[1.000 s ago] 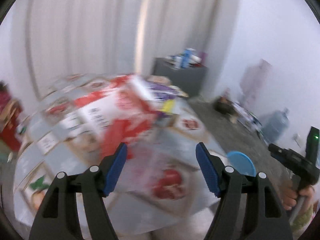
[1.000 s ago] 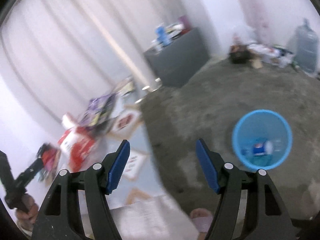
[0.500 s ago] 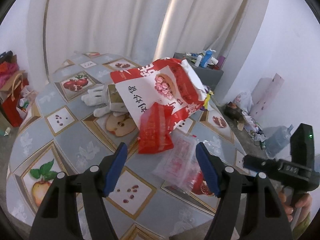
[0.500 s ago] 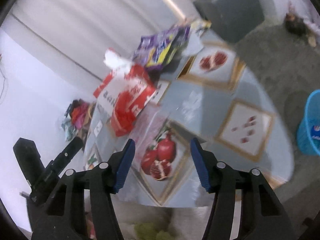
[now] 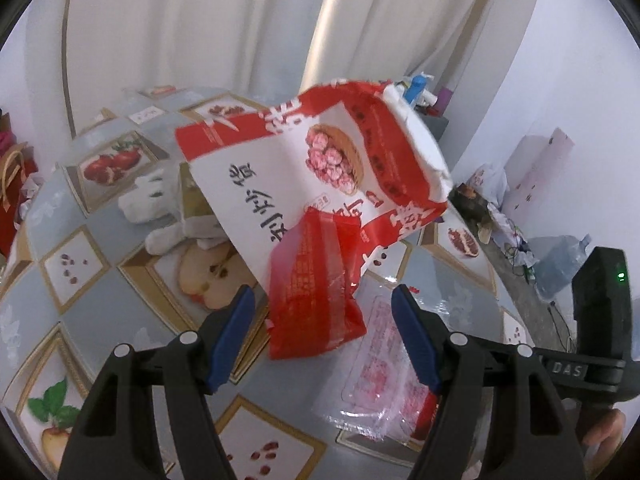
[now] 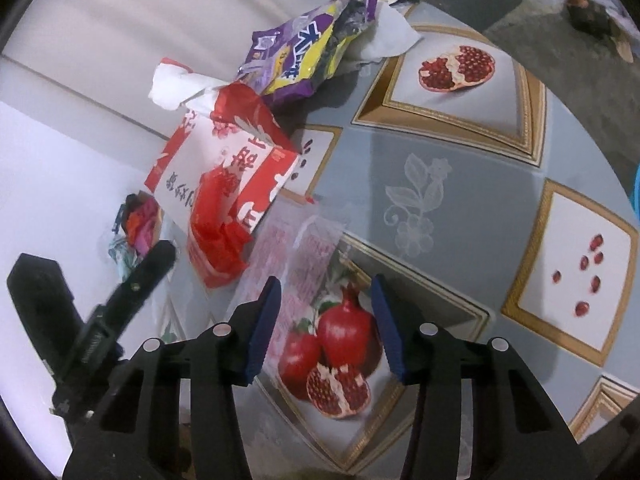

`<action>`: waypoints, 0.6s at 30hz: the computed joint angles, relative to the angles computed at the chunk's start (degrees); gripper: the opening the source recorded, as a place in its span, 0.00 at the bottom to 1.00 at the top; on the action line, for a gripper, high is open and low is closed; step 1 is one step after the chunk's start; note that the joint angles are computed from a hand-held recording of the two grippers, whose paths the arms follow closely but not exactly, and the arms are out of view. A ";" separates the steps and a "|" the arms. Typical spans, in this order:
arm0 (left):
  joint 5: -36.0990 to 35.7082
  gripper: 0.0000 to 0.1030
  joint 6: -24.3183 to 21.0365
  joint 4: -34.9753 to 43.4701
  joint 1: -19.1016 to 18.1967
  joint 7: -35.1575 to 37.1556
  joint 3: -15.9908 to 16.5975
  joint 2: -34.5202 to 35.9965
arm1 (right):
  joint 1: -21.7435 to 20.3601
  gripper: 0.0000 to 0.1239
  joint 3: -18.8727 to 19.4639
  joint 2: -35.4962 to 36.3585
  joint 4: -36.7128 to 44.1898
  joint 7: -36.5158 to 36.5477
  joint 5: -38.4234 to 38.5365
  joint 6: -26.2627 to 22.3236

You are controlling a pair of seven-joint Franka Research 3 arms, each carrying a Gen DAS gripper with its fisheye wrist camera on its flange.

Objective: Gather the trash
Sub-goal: 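Reach the left gripper to the red plastic strip under the snack bag, then close the left gripper on the red plastic strip and lift it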

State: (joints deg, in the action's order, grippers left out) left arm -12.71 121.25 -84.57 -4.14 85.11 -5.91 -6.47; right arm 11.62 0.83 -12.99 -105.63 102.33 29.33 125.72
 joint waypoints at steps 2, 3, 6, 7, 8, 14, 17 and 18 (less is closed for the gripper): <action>1.27 0.67 -0.89 0.76 0.06 -1.11 -0.29 0.95 | 0.11 0.36 0.13 0.44 0.25 0.05 0.03 0.50; 2.06 0.64 -1.74 1.38 0.12 -1.88 -0.45 1.55 | 0.12 0.35 0.29 1.09 0.97 0.37 -0.40 0.59; 3.57 0.48 -3.95 2.47 0.38 -3.57 -0.67 2.53 | 0.32 0.33 0.78 1.98 1.47 0.83 -1.20 1.68; 3.38 0.46 -4.50 2.53 0.52 -4.13 -0.62 2.66 | 0.38 0.33 0.88 2.08 1.52 1.11 -1.52 1.89; 2.97 0.43 -4.84 2.41 0.67 -4.50 -0.54 2.65 | 0.42 0.32 0.88 1.99 1.47 1.21 -1.68 2.02; 2.80 0.32 -4.55 0.76 0.82 -3.65 -0.49 1.22 | 0.69 0.27 1.04 2.45 1.57 2.68 -2.22 3.26; 2.19 0.30 -4.79 -0.33 0.67 -3.12 -0.30 0.00 | 0.67 0.22 0.64 2.03 0.75 2.77 -1.18 3.83; 2.26 0.30 -4.76 -0.85 0.58 -2.98 -0.29 -0.50 | 0.70 0.22 0.43 1.91 0.47 2.57 -0.42 3.98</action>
